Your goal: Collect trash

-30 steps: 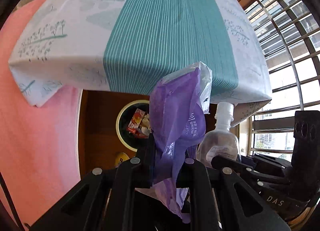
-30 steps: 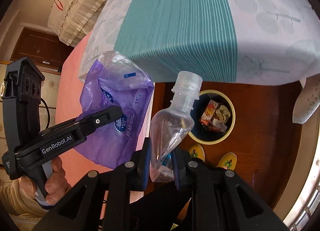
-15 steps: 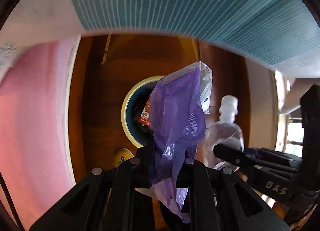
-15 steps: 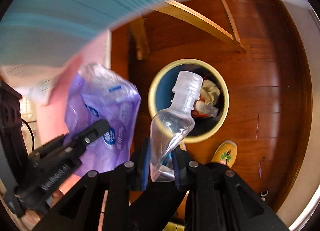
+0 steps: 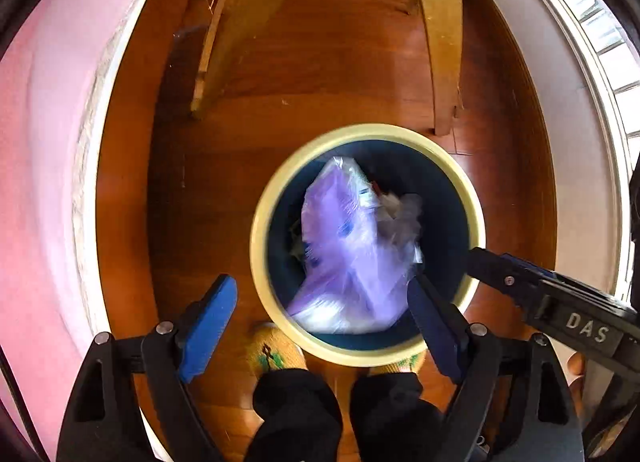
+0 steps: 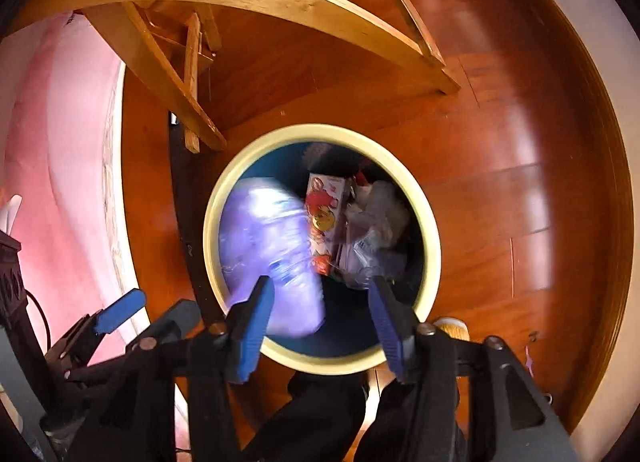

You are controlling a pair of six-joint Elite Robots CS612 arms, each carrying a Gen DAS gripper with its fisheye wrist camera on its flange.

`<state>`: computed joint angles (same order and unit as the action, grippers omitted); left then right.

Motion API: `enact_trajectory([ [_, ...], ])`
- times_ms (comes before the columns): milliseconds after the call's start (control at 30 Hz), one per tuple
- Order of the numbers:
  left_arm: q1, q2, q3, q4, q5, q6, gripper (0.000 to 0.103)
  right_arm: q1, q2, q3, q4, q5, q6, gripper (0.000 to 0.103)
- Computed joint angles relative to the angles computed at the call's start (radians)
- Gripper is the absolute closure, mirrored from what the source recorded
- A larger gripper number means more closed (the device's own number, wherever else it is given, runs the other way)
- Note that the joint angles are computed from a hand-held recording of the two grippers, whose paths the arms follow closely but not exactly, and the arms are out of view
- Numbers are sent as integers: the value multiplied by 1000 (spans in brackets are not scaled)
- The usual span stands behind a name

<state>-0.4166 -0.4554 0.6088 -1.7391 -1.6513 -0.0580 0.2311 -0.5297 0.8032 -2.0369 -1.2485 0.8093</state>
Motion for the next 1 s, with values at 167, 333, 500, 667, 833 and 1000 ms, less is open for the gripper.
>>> enact_trajectory([
  [167, 10, 11, -23, 5, 17, -3, 17, 7, 11, -25, 25, -50, -49, 48],
  [333, 11, 8, -25, -14, 47, -30, 17, 10, -4, -10, 15, -75, -35, 48],
  [500, 6, -18, -4, -34, 89, -46, 17, 14, -22, -6, 40, -97, -17, 43],
  [667, 4, -38, -10, -23, 94, -44, 17, 18, -43, -8, 50, -121, -1, 40],
  [833, 3, -49, -29, -15, 107, -42, 17, 22, -49, -39, 78, -140, 4, 40],
  [1000, 2, -55, -62, 16, 118, -52, 17, 24, -58, -72, 99, -163, 13, 40],
])
